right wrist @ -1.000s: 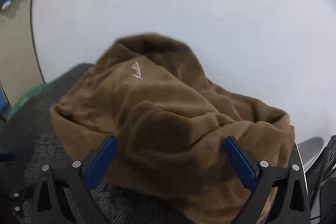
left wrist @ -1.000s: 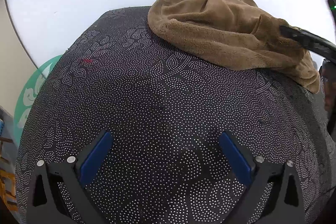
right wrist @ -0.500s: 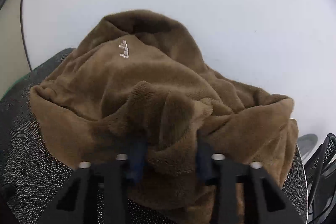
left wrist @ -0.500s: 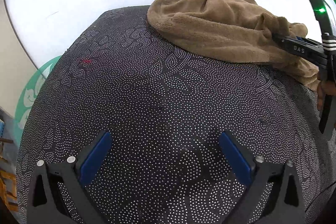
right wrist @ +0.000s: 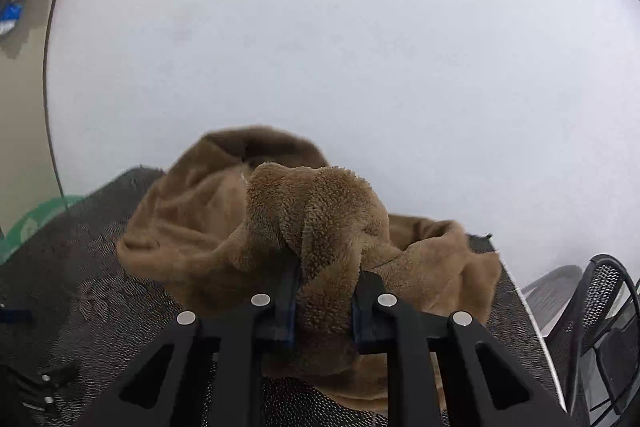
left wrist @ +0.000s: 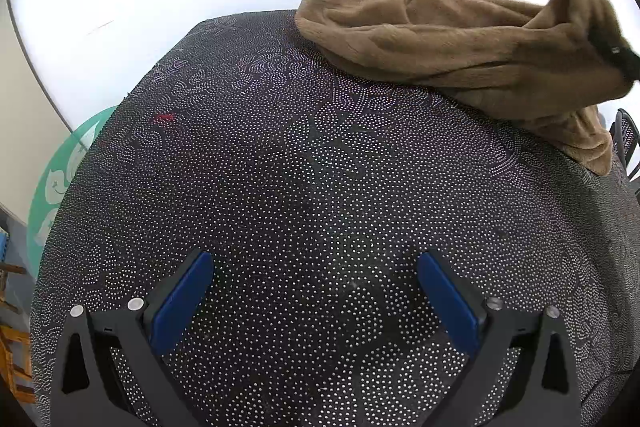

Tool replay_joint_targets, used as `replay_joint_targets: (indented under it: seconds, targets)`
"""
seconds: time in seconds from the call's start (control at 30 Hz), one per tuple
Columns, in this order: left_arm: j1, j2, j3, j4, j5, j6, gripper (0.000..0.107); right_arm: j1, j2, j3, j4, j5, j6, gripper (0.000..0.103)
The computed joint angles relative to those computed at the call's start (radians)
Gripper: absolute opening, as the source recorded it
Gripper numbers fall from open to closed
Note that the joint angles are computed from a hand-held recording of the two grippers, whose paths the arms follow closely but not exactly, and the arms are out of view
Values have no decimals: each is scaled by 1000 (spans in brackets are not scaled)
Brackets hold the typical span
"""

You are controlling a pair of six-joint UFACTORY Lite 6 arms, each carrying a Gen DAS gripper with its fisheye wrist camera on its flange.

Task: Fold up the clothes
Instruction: 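Grasp a fold of the brown blanket with the right gripper, then lift the blanket with the right gripper while the left gripper grasps another edge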

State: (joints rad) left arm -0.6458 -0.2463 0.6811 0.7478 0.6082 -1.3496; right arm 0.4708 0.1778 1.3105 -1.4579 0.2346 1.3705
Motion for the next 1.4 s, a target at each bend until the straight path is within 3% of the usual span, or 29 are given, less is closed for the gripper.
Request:
replay_joint_targets:
  seconds: [0.3,0.5,0.67,0.8,1.1,1.23,1.4]
  targets:
    - [11,8,1,4,-11,2,103,64,-282,-207,-169,85,190,16]
    - [11,-13,-13,34,-38,-10,103,116,-493,-316,-81,137,100,16]
    - [-110,-41,18,139,60,-76,103,133,-627,-357,26,166,-1,16]
    - [-187,-27,50,162,84,-76,103,114,-700,-371,136,152,-95,16]
    - [-426,169,144,415,256,-194,103,120,-801,-368,251,143,-206,16]
    - [-443,264,240,408,239,-142,103,97,-814,-334,315,111,-274,16]
    - [-389,313,322,356,140,-130,103,124,-817,-271,344,125,-325,16]
